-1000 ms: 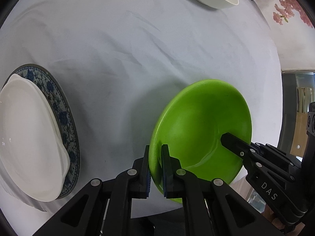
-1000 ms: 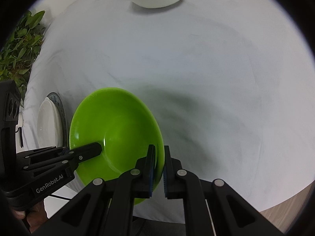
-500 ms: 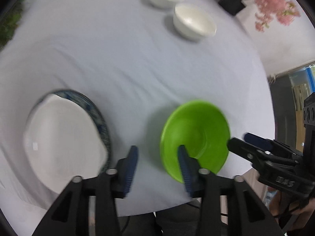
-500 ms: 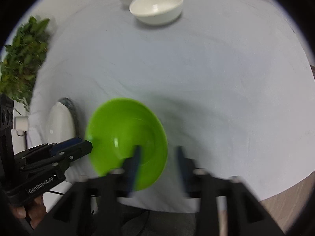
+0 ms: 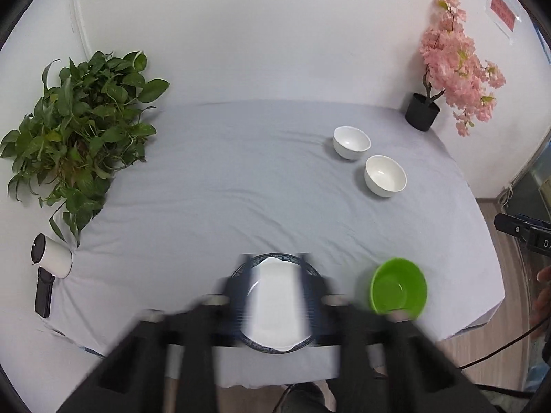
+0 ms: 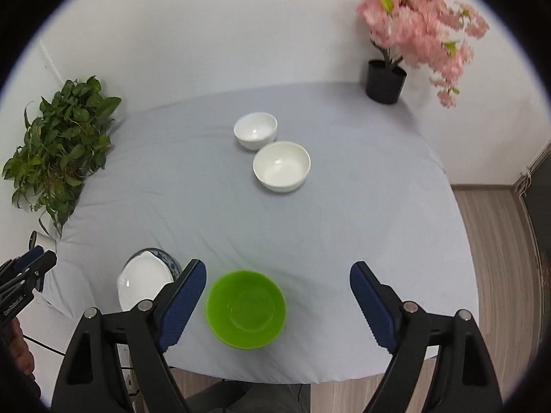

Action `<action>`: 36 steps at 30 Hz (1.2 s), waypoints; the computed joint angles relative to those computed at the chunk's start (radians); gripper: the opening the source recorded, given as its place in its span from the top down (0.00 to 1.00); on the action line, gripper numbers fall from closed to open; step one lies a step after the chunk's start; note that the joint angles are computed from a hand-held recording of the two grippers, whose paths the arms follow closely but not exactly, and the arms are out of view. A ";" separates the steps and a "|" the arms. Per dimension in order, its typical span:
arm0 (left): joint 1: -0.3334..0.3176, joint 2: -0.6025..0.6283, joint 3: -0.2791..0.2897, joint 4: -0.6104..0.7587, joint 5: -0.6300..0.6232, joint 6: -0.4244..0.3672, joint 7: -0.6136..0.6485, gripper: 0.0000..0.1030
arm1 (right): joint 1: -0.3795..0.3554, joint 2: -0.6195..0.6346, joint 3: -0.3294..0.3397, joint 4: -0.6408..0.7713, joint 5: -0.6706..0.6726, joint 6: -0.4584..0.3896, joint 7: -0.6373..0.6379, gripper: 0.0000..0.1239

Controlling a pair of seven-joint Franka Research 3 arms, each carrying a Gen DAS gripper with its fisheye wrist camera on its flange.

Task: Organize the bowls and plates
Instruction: 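Raise the right gripper and move it toward the larger white bowl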

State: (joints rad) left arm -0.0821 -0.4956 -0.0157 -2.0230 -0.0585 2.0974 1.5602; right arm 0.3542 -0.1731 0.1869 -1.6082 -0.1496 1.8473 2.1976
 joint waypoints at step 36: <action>-0.029 0.548 -0.090 0.688 -0.181 -0.171 -0.053 0.07 | -0.095 0.063 -0.099 0.055 0.074 0.178 -0.185 0.18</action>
